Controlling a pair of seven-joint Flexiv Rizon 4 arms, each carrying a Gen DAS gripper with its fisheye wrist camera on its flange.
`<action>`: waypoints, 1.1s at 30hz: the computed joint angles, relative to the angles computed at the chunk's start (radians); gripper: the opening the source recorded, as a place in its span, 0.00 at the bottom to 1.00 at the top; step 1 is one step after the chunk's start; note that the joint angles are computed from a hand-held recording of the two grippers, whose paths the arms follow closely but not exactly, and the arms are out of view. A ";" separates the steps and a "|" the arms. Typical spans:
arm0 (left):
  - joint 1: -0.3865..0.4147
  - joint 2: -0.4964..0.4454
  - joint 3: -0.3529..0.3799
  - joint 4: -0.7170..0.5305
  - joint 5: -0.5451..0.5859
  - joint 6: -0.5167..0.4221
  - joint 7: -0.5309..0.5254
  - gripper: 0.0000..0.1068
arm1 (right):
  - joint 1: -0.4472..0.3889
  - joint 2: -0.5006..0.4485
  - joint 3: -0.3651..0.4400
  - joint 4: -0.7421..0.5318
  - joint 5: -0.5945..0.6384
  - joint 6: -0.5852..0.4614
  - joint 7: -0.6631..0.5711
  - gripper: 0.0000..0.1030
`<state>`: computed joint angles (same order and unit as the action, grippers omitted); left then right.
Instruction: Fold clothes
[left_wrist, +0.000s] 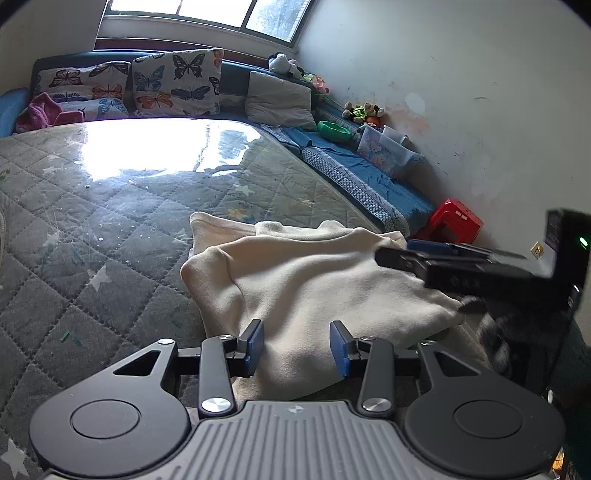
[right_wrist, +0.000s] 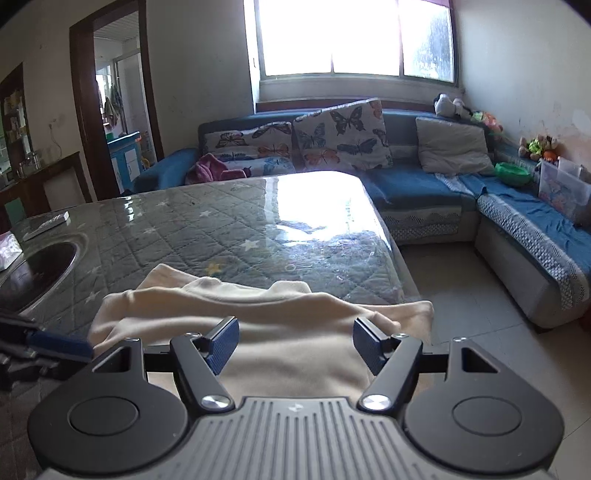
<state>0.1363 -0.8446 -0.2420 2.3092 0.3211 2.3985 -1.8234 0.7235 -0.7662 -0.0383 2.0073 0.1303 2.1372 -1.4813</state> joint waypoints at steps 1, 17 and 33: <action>0.003 -0.001 -0.002 -0.002 0.002 -0.001 -0.002 0.42 | -0.010 -0.007 0.004 -0.021 -0.011 -0.025 0.009 0.64; -0.024 0.025 0.028 0.027 -0.036 0.010 0.001 0.65 | 0.059 -0.037 -0.068 -0.042 -0.001 -0.033 0.052 0.68; -0.132 0.044 0.100 0.100 -0.148 0.087 0.033 0.92 | 0.156 -0.001 -0.043 0.087 0.234 0.100 -0.040 1.00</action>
<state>0.0040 -0.8006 -0.1424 2.4093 0.1730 2.4856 -1.7899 0.8791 -0.7672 -0.0817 2.0943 0.3641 2.2375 -1.5211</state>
